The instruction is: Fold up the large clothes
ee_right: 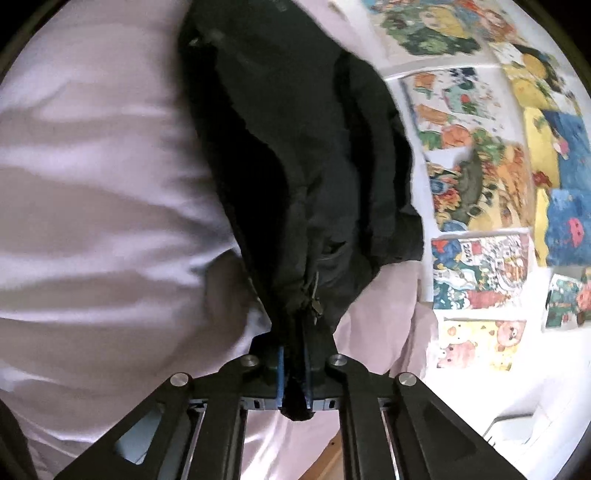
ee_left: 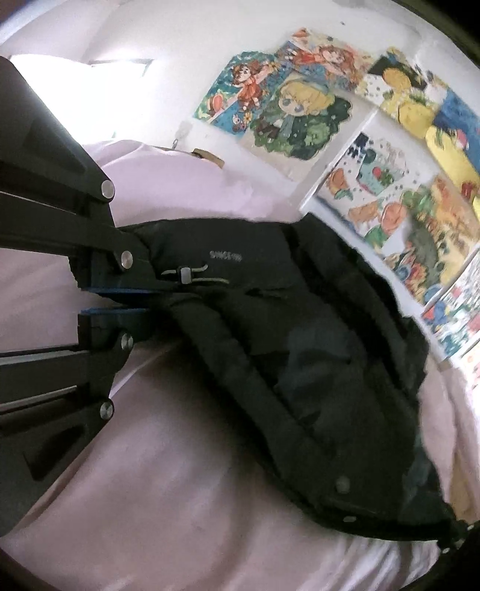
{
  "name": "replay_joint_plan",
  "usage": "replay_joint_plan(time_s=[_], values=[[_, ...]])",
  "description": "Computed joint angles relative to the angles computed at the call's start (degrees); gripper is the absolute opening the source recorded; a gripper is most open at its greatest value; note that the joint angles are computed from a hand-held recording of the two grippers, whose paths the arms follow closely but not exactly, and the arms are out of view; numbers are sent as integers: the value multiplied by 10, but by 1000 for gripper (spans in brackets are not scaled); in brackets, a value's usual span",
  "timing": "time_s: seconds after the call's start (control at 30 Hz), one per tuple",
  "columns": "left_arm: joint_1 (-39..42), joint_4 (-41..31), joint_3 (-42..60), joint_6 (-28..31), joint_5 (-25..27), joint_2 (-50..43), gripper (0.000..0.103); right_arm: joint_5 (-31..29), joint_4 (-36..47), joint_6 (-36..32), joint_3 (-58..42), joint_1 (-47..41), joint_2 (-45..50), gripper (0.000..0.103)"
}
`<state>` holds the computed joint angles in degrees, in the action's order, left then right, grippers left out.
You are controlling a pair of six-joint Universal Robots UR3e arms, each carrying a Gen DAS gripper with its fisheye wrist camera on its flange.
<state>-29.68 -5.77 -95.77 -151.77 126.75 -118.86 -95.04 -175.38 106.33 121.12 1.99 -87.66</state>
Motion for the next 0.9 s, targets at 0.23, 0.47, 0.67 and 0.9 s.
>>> replay_joint_plan(time_s=[0.23, 0.47, 0.67, 0.9], values=[[-41, 87, -61, 9, 54, 43, 2, 30, 5, 0, 49, -11, -98, 6], [-96, 52, -209, -52, 46, 204, 2, 90, 187, -106, 128, -69, -325, 6], [-199, -90, -245, -190, 70, 299, 2, 187, 454, -183, 113, -193, -558, 6], [-195, -155, -138, -217, 62, 283, 2, 127, 365, -74, 70, -124, -455, 6]])
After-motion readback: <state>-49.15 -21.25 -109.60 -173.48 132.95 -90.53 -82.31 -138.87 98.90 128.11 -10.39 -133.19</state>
